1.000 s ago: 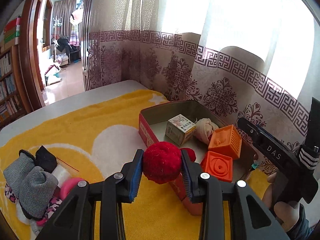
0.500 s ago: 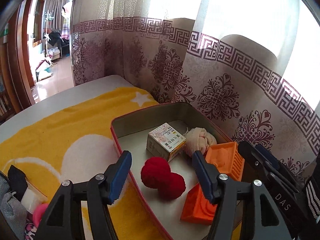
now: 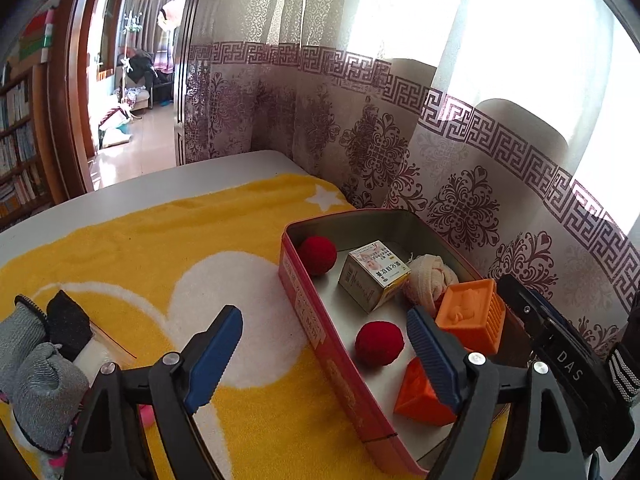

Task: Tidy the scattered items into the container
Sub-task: 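Move the right gripper toward the leopard-print sock while the left gripper withdraws from the tin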

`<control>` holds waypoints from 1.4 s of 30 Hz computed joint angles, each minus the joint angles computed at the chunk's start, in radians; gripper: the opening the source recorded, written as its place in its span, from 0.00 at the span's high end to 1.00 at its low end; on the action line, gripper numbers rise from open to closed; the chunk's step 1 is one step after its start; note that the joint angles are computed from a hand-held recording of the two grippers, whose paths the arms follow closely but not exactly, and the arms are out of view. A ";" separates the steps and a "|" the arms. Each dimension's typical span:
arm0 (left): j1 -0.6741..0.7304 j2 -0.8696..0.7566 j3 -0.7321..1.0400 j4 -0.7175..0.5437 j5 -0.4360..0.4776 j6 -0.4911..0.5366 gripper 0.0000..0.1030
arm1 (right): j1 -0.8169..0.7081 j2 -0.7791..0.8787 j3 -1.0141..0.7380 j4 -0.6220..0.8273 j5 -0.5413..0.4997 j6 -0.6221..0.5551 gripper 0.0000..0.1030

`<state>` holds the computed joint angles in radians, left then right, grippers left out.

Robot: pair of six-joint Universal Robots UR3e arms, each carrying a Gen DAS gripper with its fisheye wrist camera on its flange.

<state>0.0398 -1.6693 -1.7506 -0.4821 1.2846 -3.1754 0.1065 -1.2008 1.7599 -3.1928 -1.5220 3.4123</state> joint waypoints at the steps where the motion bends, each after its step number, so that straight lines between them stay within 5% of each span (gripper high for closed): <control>1: 0.010 0.020 -0.020 -0.001 -0.003 0.001 0.17 | 0.002 0.001 -0.001 -0.002 -0.004 -0.001 0.27; 8: 0.163 0.228 -0.203 -0.036 -0.064 0.027 0.17 | 0.024 -0.001 0.017 -0.055 -0.051 -0.014 0.25; 14: 0.460 0.501 -0.399 -0.132 -0.183 0.089 0.17 | 0.055 0.004 0.026 -0.100 -0.099 -0.044 0.25; 24: 1.100 0.932 -0.511 -0.726 -0.470 0.496 0.16 | 0.106 0.026 -0.010 -0.098 -0.169 -0.089 0.24; 28: 1.285 1.019 -0.499 -0.980 -0.523 0.695 0.17 | 0.095 -0.044 0.003 -0.028 -0.061 -0.060 0.24; 34: 1.385 1.044 -0.507 -1.102 -0.534 0.796 0.17 | 0.192 -0.067 -0.096 0.114 0.111 -0.144 0.21; 42: 1.480 1.083 -0.472 -1.302 -0.553 0.962 0.16 | 0.388 0.134 -0.395 0.401 0.245 -0.260 0.21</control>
